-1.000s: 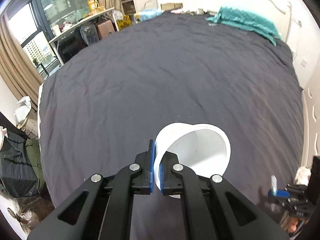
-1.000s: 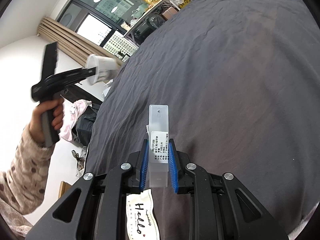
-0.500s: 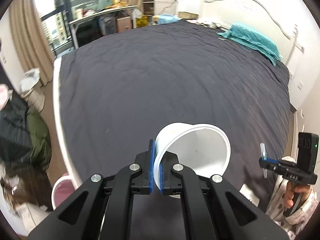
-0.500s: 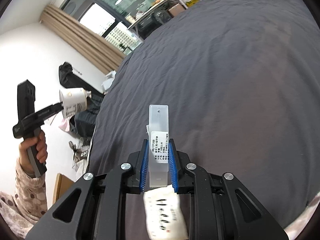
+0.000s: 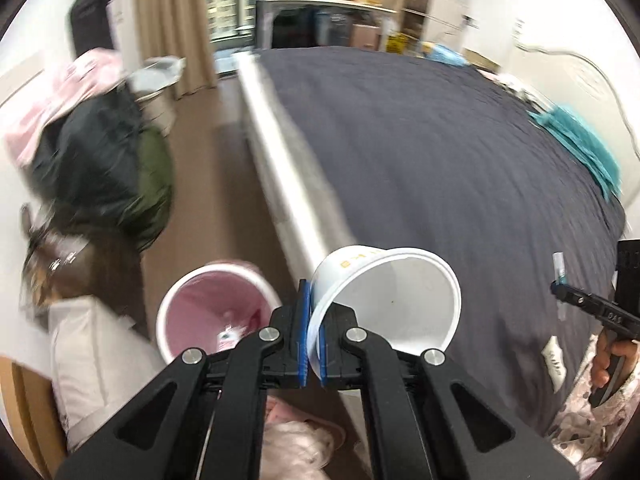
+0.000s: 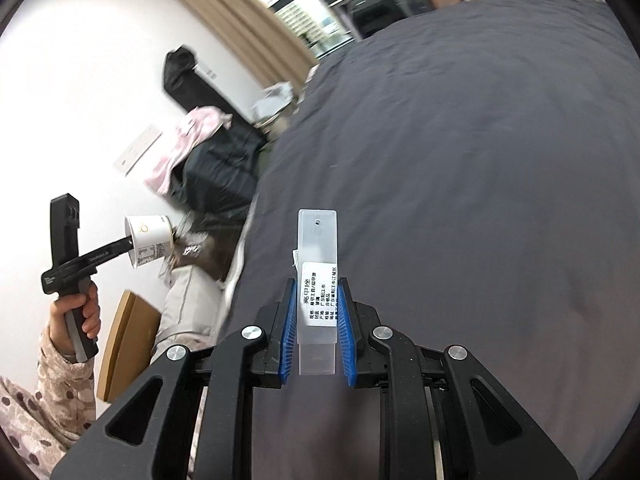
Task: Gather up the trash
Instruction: 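Carry the cup with the left tool over the pink bin while the right tool carries the packet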
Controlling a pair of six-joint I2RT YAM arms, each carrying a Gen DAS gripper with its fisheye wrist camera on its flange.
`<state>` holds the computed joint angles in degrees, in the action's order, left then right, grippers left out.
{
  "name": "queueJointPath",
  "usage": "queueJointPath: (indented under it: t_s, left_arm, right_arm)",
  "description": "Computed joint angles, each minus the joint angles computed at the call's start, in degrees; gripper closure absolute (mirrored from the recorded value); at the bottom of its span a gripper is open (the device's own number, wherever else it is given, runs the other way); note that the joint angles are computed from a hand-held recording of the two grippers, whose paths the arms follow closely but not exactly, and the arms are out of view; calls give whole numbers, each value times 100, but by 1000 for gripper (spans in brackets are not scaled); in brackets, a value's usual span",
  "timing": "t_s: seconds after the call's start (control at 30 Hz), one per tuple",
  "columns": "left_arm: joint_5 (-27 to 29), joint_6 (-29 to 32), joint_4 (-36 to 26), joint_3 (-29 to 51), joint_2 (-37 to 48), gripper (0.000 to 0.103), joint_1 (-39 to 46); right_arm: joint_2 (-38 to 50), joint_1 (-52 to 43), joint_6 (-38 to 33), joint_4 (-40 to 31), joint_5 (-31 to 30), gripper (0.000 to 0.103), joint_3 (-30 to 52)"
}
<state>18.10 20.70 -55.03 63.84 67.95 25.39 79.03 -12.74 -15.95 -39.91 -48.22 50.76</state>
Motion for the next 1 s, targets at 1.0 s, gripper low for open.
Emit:
queueJointPath:
  t_s: [1.0]
  left_arm:
    - [1457, 3647, 55, 1677, 3343, 99, 4360]
  right_arm:
    - [4009, 5564, 328, -881, 2528, 85, 5506]
